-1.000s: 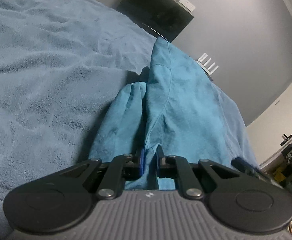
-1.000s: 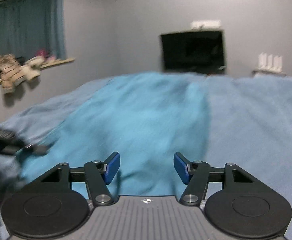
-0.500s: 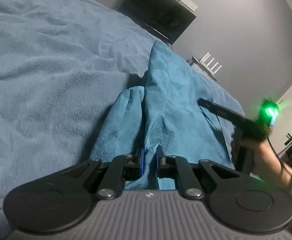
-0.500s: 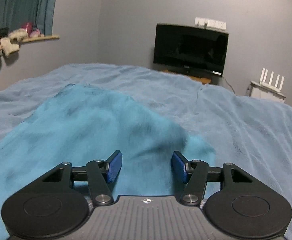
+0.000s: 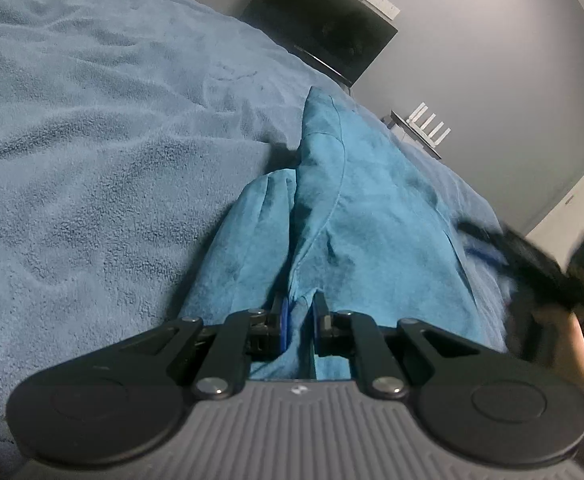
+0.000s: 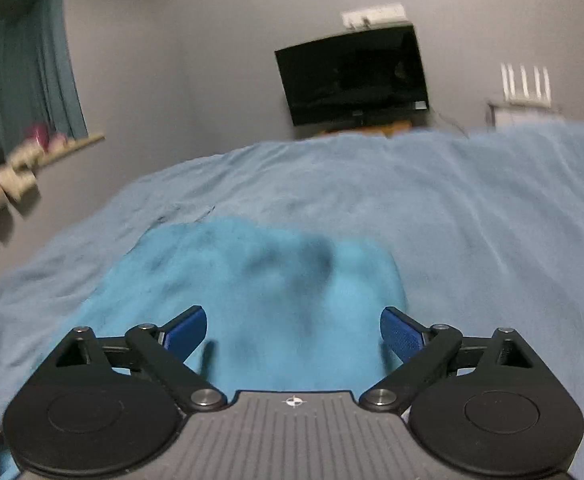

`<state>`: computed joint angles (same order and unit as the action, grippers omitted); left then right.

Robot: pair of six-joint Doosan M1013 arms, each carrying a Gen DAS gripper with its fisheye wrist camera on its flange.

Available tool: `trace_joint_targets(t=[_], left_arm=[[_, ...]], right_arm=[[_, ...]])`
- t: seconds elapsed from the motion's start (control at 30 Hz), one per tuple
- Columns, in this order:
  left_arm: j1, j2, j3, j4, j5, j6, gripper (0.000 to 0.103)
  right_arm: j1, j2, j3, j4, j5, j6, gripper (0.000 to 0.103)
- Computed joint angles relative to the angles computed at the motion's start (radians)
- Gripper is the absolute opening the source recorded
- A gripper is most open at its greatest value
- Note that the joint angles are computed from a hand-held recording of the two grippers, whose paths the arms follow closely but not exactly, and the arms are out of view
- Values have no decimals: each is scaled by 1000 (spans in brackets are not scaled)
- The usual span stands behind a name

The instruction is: Fold large clothes

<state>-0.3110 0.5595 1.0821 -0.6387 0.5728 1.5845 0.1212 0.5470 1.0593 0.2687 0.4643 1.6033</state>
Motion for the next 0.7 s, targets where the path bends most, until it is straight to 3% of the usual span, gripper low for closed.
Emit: trace_joint_targets(t=[0.1, 0.23, 0.5, 0.7], left_arm=[[-4, -5, 9, 12, -14, -7, 7], [-12, -13, 19, 52, -31, -17, 7], [-18, -18, 25, 85, -34, -24, 7], [-15, -17, 23, 73, -30, -9, 7]], right_arm=[[-44, -74, 141, 319, 49, -109, 99], [-95, -120, 259, 641, 204, -207, 99], [-118, -114, 321, 899, 343, -345, 100], [-107, -99, 332, 980, 334, -360, 102]])
